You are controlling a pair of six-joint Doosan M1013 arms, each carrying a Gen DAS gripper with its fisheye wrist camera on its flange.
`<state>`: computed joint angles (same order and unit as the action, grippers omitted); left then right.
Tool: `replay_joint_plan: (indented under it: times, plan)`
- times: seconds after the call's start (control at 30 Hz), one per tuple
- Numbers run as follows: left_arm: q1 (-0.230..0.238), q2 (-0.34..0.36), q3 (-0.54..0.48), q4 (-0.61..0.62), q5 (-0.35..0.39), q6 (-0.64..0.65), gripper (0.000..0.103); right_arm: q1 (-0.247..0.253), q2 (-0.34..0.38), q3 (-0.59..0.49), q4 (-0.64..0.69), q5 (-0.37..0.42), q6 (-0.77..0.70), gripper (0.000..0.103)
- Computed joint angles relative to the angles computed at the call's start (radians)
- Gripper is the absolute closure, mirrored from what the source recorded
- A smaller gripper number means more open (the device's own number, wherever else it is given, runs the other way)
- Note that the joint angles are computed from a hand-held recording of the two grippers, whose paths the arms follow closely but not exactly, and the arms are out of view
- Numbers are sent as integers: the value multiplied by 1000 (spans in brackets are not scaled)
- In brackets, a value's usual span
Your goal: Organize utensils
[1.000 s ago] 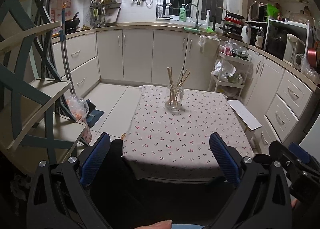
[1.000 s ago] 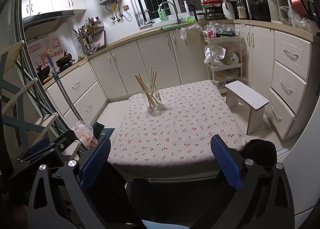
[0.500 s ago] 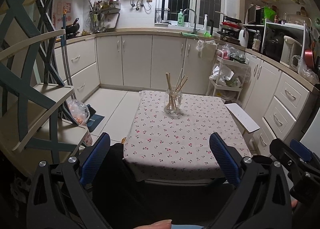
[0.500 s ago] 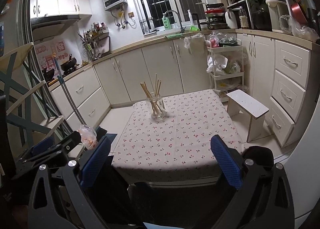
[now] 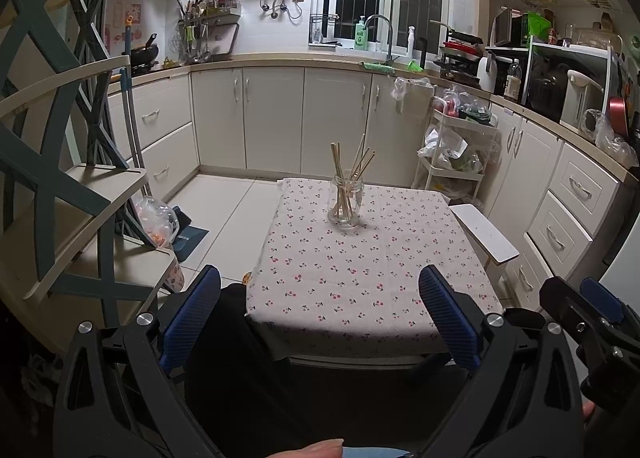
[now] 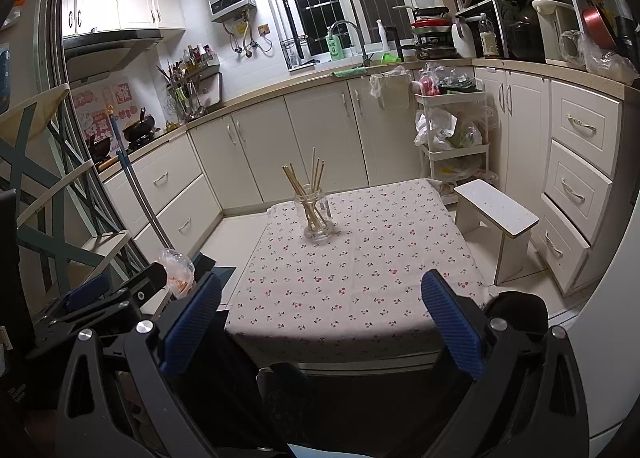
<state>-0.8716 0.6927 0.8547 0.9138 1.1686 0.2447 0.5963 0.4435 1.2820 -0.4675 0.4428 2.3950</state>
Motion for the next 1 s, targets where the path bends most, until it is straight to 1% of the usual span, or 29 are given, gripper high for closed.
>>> replay_joint_plan:
  times: [1.0]
  plan:
    - [3,-2,13,-6,-9,-9,8,2,2,-3,0,2,1,7]
